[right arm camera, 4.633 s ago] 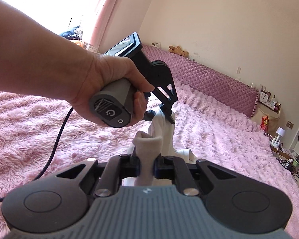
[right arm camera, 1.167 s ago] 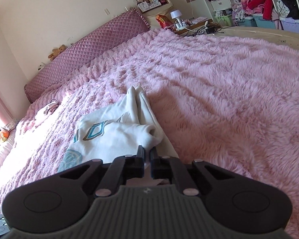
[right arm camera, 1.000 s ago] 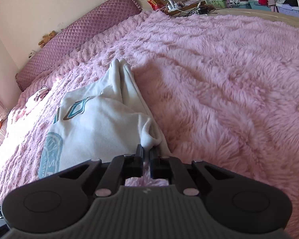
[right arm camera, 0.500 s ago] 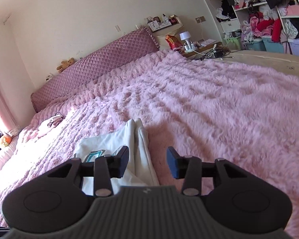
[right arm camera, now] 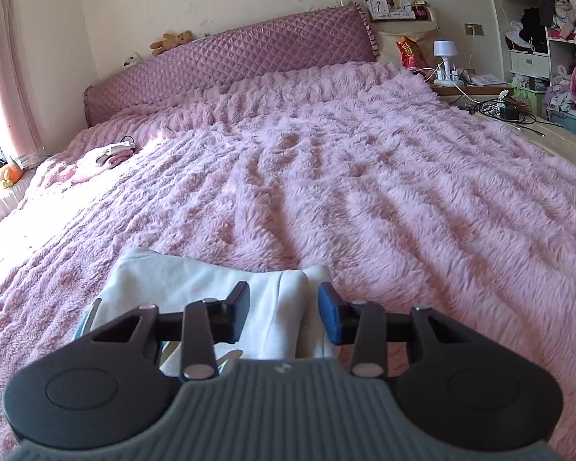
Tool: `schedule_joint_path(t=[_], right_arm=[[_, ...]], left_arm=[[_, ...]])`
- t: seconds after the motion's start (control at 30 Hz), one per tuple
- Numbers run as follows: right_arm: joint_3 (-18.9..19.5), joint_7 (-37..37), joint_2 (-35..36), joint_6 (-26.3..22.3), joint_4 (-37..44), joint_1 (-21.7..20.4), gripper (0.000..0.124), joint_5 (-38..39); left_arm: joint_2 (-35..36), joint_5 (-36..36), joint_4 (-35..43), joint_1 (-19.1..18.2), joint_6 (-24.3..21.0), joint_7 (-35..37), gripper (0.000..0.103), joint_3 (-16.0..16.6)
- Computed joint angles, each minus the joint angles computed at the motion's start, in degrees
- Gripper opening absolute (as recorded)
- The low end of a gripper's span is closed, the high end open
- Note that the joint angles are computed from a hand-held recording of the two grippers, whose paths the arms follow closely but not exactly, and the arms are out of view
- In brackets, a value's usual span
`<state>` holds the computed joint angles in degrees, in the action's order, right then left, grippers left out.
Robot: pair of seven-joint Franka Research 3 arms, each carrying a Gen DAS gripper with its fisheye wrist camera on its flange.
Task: Fold small clothes
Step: 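Press the folded sweatshirt flat with the left gripper while the right gripper grasps its edge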
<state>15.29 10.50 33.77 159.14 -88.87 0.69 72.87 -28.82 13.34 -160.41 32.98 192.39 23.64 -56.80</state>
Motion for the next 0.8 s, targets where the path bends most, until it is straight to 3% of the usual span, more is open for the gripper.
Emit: schedule_joint_path(t=[0.03,0.1,0.27,0.4,0.47,0.53,0.6,0.63,0.67,0.8], right_arm=[[-0.93,2.18,0.87,-1.03,0.98,0.72,0.001,-2.32],[-0.67,2.76,2.12,-0.79,2.31,0.81,0.001,-3.66],[2.95,-6.75,2.86,2.44,4.34,-1.39,0.000,3.05],[-2.11,0.70,6.44,3.36,7.62,3.48,0.000,-8.97],[-2.02,1.73,8.03,5.08,7.81,3.85,0.000,-11.90],[1.19,1.26,8.35,5.56,7.44,1.15,0.005,-10.37],[4.53,0.42,7.01,5.52,5.73,-2.29,0.019,-7.05],[6.08,-0.74,5.60,4.55,4.18,-4.42,0.027,-4.42],[7.07,-1.77,3.62,1.86,2.04,-6.72,0.027,-1.64],[4.35,1.06,-4.63,-12.94,-6.86,-11.88,0.027,-0.26]], left_arm=[[0.24,0.13,-0.05,0.41,0.43,0.12,0.032,-0.40],[0.50,0.17,-0.01,1.29,0.86,0.67,0.034,-1.40],[0.60,-0.25,-0.27,3.04,2.45,1.97,0.034,-3.69],[1.35,-1.59,0.01,4.57,2.99,2.91,0.034,-5.49],[1.64,-2.01,0.11,4.68,2.89,3.44,0.034,-5.72],[1.77,-1.97,0.30,4.40,2.26,4.07,0.034,-5.47],[2.07,-1.66,0.36,4.07,1.99,4.65,0.035,-5.07],[2.33,-1.51,0.47,3.96,1.89,4.96,0.034,-4.83],[2.51,-1.56,0.42,3.76,2.02,5.06,0.034,-4.54],[2.99,-2.36,0.50,3.67,1.94,5.53,0.035,-4.54]])
